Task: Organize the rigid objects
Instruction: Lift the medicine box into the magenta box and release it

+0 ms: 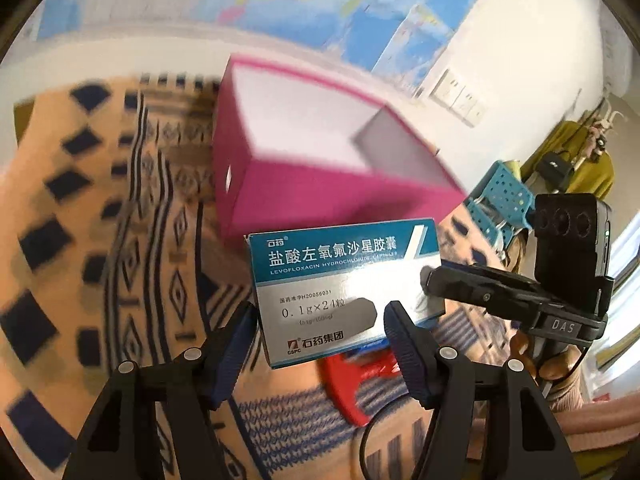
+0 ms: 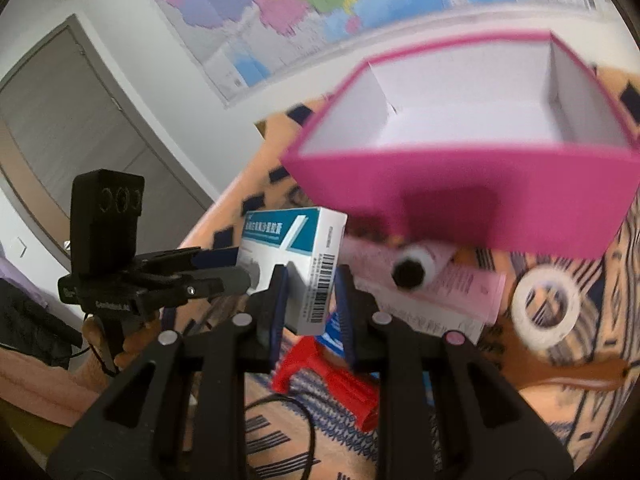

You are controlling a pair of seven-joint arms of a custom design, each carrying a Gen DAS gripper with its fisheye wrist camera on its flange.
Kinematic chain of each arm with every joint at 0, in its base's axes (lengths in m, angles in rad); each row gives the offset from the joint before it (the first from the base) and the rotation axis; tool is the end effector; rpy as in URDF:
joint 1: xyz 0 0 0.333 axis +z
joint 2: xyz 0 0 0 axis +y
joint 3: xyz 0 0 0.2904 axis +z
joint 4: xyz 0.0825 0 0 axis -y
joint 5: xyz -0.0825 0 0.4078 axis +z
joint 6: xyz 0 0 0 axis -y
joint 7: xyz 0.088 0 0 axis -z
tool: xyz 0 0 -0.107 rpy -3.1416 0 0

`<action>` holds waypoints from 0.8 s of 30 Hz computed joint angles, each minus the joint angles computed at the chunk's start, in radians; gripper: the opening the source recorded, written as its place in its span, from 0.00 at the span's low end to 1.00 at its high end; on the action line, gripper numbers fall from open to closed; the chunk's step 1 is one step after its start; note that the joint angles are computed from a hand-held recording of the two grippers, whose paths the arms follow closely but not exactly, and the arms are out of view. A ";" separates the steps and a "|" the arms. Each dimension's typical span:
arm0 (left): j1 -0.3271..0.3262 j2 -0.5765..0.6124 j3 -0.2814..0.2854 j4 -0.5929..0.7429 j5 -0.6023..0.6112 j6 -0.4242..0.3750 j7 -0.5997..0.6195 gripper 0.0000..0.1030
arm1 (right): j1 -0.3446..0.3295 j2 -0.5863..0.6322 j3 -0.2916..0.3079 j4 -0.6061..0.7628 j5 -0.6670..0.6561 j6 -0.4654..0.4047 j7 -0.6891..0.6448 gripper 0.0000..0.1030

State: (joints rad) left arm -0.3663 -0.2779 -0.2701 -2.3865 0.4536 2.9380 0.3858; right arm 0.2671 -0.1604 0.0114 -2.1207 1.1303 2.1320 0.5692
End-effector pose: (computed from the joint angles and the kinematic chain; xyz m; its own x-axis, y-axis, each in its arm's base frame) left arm 0.4054 -0.3414 0.4764 -0.0460 -0.9140 0.4030 -0.7307 -0.2443 -0.6375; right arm 0.5257 0.1917 0.4871 0.7009 -0.4615 -0.5438 -0.7010 -0.3052 -0.6445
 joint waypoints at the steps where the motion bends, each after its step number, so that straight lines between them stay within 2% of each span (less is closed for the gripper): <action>1: 0.015 -0.006 -0.012 0.017 0.026 -0.013 -0.006 0.65 | -0.001 -0.005 -0.004 0.007 0.009 -0.003 -0.011 0.25; 4: 0.044 0.003 -0.032 0.088 0.090 -0.052 -0.003 0.66 | -0.006 -0.003 -0.014 0.045 0.035 -0.002 -0.037 0.25; 10: 0.065 0.114 -0.034 0.259 0.166 -0.122 0.051 0.66 | -0.018 0.049 -0.013 0.147 0.066 0.043 -0.049 0.25; 16: 0.057 0.241 -0.014 0.412 0.157 -0.196 0.111 0.66 | -0.042 0.161 0.004 0.276 0.047 0.064 0.007 0.25; 24: 0.054 0.374 0.008 0.561 0.064 -0.300 0.208 0.66 | -0.075 0.338 0.046 0.451 -0.040 0.063 0.161 0.27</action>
